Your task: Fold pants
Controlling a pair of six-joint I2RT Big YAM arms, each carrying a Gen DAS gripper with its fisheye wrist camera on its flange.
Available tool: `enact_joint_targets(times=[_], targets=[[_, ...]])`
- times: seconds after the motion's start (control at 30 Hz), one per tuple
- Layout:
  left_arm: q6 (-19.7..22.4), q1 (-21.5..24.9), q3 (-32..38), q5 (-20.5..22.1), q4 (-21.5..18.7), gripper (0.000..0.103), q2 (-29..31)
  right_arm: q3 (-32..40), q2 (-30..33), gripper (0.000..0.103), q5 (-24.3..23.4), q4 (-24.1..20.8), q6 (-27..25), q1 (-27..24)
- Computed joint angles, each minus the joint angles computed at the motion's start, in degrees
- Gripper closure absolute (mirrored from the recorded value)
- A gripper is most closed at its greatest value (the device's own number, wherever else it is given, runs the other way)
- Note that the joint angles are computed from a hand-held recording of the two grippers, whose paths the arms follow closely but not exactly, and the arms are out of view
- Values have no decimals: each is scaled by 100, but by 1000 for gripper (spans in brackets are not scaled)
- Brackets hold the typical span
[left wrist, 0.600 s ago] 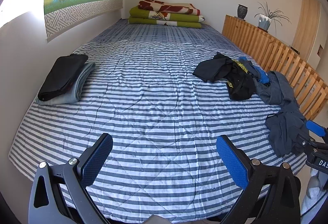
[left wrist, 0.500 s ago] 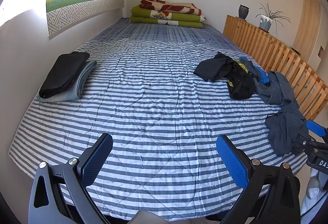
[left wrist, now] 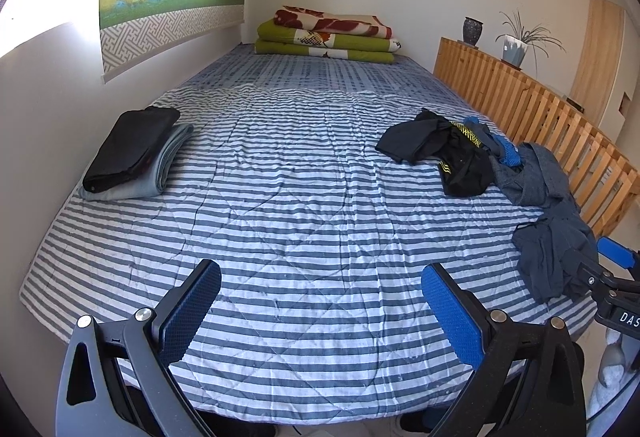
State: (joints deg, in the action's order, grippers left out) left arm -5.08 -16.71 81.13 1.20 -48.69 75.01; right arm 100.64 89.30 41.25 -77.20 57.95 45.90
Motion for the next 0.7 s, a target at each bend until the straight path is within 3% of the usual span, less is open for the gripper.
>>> enact_joint_targets(times=[0.7], targets=[[-38,-96,178,-21,-112,1,157,-59,-48,2,-13,-48,33,-42]])
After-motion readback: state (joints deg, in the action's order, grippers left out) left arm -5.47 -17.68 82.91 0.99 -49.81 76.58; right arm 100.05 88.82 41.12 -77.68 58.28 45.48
